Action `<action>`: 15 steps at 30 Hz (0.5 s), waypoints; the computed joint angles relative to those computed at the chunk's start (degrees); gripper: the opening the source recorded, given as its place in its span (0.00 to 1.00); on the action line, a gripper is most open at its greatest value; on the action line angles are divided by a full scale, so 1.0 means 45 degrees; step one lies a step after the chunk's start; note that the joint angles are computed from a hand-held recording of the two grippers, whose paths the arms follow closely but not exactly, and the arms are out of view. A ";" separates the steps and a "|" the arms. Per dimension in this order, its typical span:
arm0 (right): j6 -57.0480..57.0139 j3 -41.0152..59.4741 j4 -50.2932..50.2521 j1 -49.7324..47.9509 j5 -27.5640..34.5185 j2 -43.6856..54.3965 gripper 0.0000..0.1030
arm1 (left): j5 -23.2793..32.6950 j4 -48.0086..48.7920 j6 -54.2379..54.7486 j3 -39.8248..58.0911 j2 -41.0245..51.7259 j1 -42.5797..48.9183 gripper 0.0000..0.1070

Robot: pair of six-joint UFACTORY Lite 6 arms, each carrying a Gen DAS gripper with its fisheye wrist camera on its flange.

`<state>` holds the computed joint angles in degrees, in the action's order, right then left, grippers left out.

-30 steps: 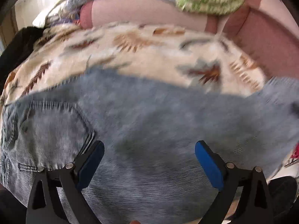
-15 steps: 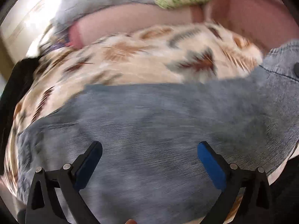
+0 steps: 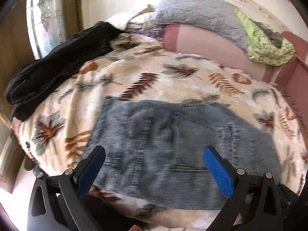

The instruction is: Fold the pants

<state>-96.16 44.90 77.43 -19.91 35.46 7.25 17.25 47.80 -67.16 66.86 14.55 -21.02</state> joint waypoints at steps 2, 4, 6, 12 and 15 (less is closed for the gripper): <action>0.0605 0.0321 -0.0314 -0.1840 0.1738 0.0164 0.77 | -0.0363 -0.1601 0.1358 0.0544 0.0148 -0.0412 0.95; 0.1711 0.1021 -0.0524 -0.3681 0.3510 0.0980 0.77 | -0.0947 -0.3634 0.3336 0.0897 0.0253 -0.0939 0.95; 0.2763 0.2110 -0.0578 -0.5199 0.4810 0.2384 0.78 | -0.1355 -0.5156 0.4719 0.1460 0.0774 -0.1532 0.95; 0.6778 0.6707 -0.2663 -0.6355 0.7223 0.6938 0.78 | 0.2246 -0.5961 0.6833 0.5975 0.6433 -0.3290 0.95; 0.7054 0.7910 -0.2656 -0.6385 0.7599 0.6826 0.79 | 0.2133 -0.4909 0.5323 0.5151 0.5786 -0.3462 0.95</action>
